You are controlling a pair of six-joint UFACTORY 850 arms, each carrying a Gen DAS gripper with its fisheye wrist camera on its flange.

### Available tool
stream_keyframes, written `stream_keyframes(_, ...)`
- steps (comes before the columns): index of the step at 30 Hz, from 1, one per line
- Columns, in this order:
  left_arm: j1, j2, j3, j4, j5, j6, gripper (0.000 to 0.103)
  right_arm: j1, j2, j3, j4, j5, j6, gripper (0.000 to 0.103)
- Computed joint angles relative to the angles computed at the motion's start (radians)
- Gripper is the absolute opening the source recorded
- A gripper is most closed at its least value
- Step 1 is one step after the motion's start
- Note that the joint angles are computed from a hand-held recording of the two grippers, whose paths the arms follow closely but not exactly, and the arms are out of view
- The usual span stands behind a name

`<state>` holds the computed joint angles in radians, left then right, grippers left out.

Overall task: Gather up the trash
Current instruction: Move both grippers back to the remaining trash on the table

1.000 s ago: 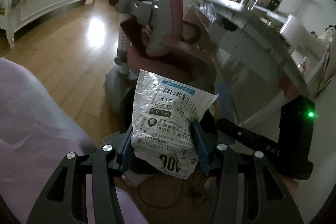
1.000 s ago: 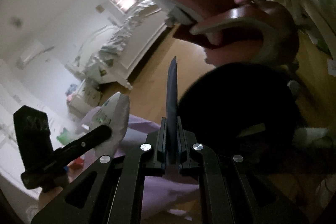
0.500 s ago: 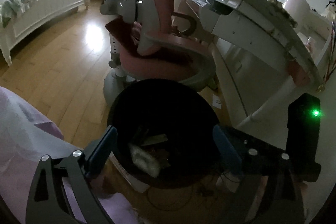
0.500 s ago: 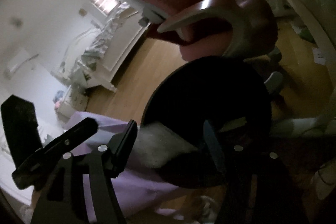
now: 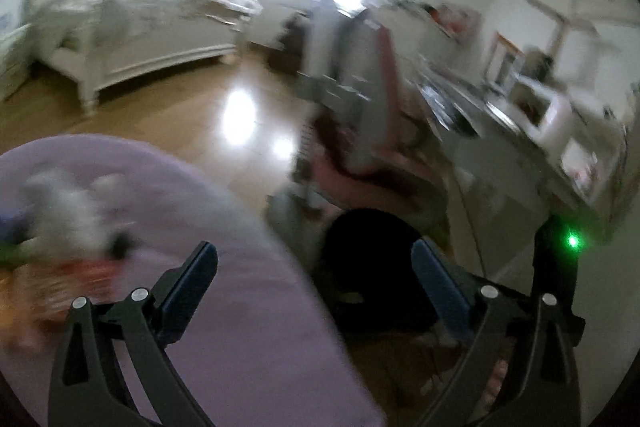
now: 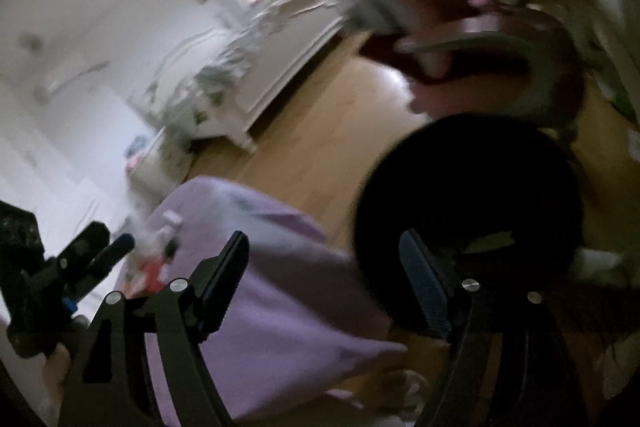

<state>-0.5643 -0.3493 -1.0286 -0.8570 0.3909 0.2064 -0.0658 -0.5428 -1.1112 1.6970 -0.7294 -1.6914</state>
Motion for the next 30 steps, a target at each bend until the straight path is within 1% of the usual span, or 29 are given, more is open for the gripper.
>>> stream_keyframes(3,0.033,0.111,0.146,-0.108,0.075,0.02,0.097,0.069,0.026,0.009,-0.035,-0.003,-0.007,0.077)
stream_keyframes(6,0.085,0.203,0.269,-0.173,0.111,0.016,0.097,0.137,0.046,0.01,-0.064,-0.002,-0.006,0.077)
stream_keyframes(8,0.132,0.245,0.326,-0.195,0.099,0.016,0.097,0.175,0.049,0.0,-0.087,-0.007,0.003,0.077)
stream_keyframes(9,0.168,0.261,0.352,-0.194,0.071,0.023,0.097,0.194,0.052,-0.003,-0.093,-0.006,0.006,0.077)
stream_keyframes(12,0.24,0.266,0.378,-0.225,0.011,0.108,0.097,0.271,0.049,-0.036,-0.137,-0.003,0.024,0.077)
stream_keyframes(14,0.286,0.263,0.389,-0.165,-0.025,0.091,0.097,0.318,0.043,-0.064,-0.157,0.009,0.029,0.08)
stream_keyframes(15,0.298,0.259,0.387,-0.147,-0.039,0.086,0.097,0.343,0.036,-0.085,-0.169,0.013,0.031,0.081)
stream_keyframes(16,0.319,0.253,0.385,-0.087,-0.065,0.049,0.097,0.361,0.027,-0.104,-0.184,0.017,0.036,0.081)
stream_keyframes(19,0.368,0.237,0.38,0.152,-0.116,-0.128,0.097,0.423,-0.011,-0.18,-0.245,0.051,0.076,0.081)
stream_keyframes(22,0.396,0.215,0.368,0.268,-0.14,-0.195,0.097,0.48,-0.076,-0.286,-0.334,0.093,0.162,0.082)
stream_keyframes(23,0.407,0.205,0.36,0.334,-0.154,-0.248,0.097,0.493,-0.097,-0.318,-0.363,0.102,0.195,0.083)
stream_keyframes(24,0.411,0.203,0.363,0.402,-0.154,-0.311,0.097,0.502,-0.113,-0.341,-0.381,0.105,0.216,0.083)
stream_keyframes(26,0.42,0.199,0.364,0.493,-0.143,-0.376,0.097,0.528,-0.163,-0.413,-0.465,0.113,0.305,0.083)
stream_keyframes(28,0.426,0.196,0.362,0.525,-0.143,-0.379,0.097,0.546,-0.196,-0.46,-0.522,0.123,0.366,0.083)
stream_keyframes(30,0.43,0.194,0.359,0.561,-0.148,-0.399,0.096,0.554,-0.228,-0.497,-0.571,0.114,0.421,0.083)
